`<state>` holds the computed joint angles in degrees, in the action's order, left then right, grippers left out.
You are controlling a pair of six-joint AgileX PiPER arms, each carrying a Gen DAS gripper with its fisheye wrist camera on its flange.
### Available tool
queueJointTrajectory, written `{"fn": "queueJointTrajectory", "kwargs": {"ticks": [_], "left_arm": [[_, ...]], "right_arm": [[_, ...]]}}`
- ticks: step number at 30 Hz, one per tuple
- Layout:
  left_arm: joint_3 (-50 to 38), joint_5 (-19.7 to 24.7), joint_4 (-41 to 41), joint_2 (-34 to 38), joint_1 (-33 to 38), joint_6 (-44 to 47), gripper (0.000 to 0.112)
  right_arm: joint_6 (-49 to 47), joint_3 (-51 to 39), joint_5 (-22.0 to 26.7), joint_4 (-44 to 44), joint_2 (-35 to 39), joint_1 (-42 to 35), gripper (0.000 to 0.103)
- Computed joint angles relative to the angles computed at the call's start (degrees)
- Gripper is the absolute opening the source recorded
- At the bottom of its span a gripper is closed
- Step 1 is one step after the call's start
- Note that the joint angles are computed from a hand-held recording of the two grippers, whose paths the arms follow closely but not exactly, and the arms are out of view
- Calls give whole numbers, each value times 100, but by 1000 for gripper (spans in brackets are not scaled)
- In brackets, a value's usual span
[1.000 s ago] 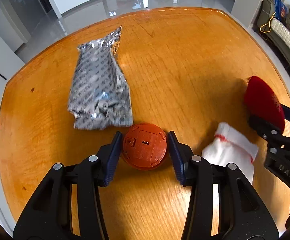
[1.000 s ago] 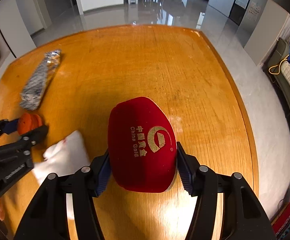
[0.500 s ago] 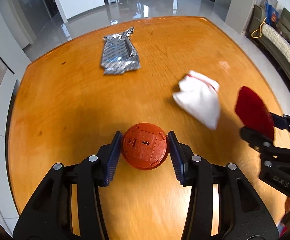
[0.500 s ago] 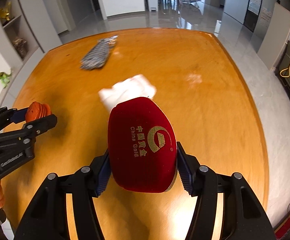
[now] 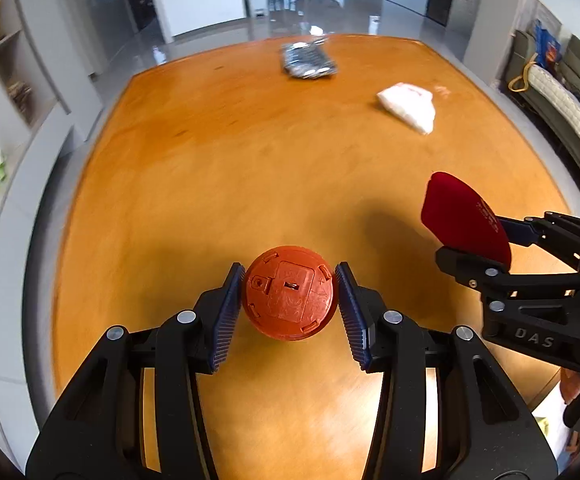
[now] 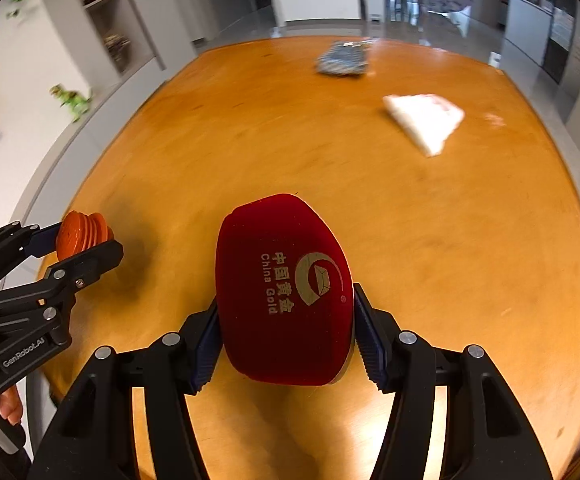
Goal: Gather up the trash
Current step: 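Carry the orange disc and red pouch to the trash bag and release both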
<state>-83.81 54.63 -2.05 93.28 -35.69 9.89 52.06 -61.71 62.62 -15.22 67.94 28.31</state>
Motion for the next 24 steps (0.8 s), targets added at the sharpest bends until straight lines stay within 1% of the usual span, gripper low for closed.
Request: {"fn": "queueJointTrajectory", "kwargs": {"ticks": [4, 9, 13, 18, 21, 24], "left_arm": [[917, -238, -173, -689, 635, 356, 46], [1809, -471, -516, -1369, 1620, 993, 46], [2312, -567, -928, -1672, 2536, 1618, 46], [2756, -567, -1444, -1949, 3905, 2504, 46], [2926, -566, -1667, -2034, 4729, 3044, 46], [3001, -496, -1926, -1982, 5623, 3578, 46]], "right_arm": [[635, -306, -5, -243, 466, 937, 60], [1007, -936, 7, -437, 1199, 1781, 60], [957, -1603, -6, -411, 1880, 2226, 60], [730, -2592, -40, -239, 2864, 2640, 60], [515, -3275, 5, -79, 3425, 2819, 60], [228, -4095, 148, 73, 4025, 2979, 60]]}}
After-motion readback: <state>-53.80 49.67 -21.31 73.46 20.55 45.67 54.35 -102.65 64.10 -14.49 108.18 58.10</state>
